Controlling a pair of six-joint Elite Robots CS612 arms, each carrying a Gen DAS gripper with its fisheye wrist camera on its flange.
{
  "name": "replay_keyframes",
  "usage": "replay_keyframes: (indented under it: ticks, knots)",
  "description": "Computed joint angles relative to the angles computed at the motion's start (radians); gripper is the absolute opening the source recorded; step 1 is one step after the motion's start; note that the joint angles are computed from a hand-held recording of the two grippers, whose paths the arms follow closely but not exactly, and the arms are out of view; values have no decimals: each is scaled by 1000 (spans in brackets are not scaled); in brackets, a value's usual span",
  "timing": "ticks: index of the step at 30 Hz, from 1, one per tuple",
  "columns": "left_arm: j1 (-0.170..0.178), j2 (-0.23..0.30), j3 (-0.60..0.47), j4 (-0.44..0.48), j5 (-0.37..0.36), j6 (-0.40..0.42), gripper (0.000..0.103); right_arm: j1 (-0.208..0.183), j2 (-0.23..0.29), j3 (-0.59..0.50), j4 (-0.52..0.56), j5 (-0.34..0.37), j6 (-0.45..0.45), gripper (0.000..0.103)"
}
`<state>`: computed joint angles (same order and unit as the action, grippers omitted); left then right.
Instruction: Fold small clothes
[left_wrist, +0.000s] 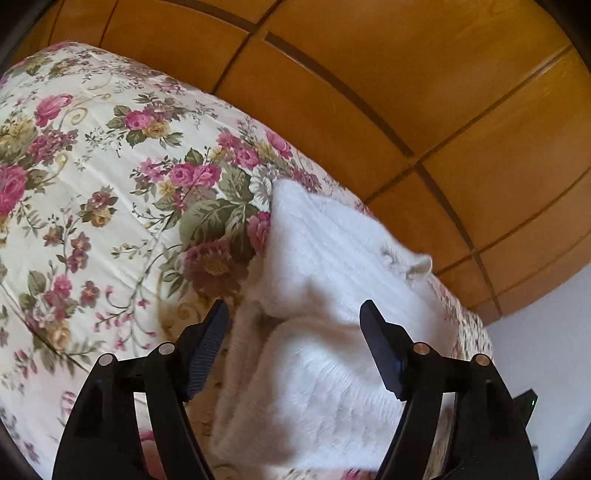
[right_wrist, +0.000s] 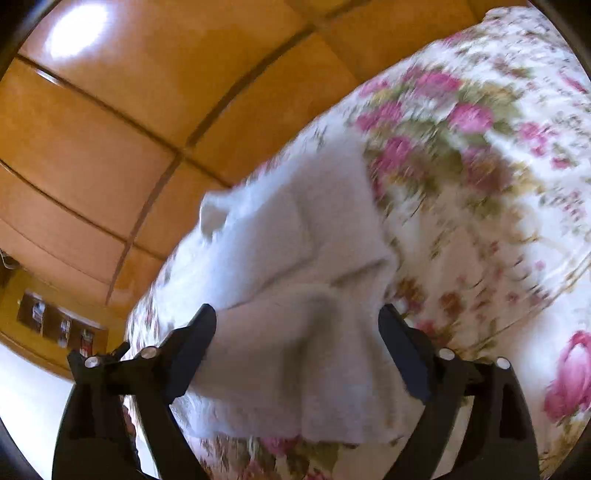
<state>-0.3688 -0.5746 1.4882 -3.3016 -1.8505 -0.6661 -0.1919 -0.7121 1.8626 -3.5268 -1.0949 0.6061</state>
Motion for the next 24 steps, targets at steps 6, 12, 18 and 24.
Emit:
replay_keyframes:
  ticks: [6,12,18,24]
  knots:
    - [9,-7,82,-11,-100,167,72,-3,-36,97,32,-31,-161,90]
    - [-23,-9,110,36,-102,284,72,78,-13,72,125,-212,-359,69]
    - [-41,-12,87,100,-58,320,26,95,-4,19,146,-236,-363,18]
    - [-28,-39,140,-18,-119,268,17,76,-46,81,38,-171,-337,13]
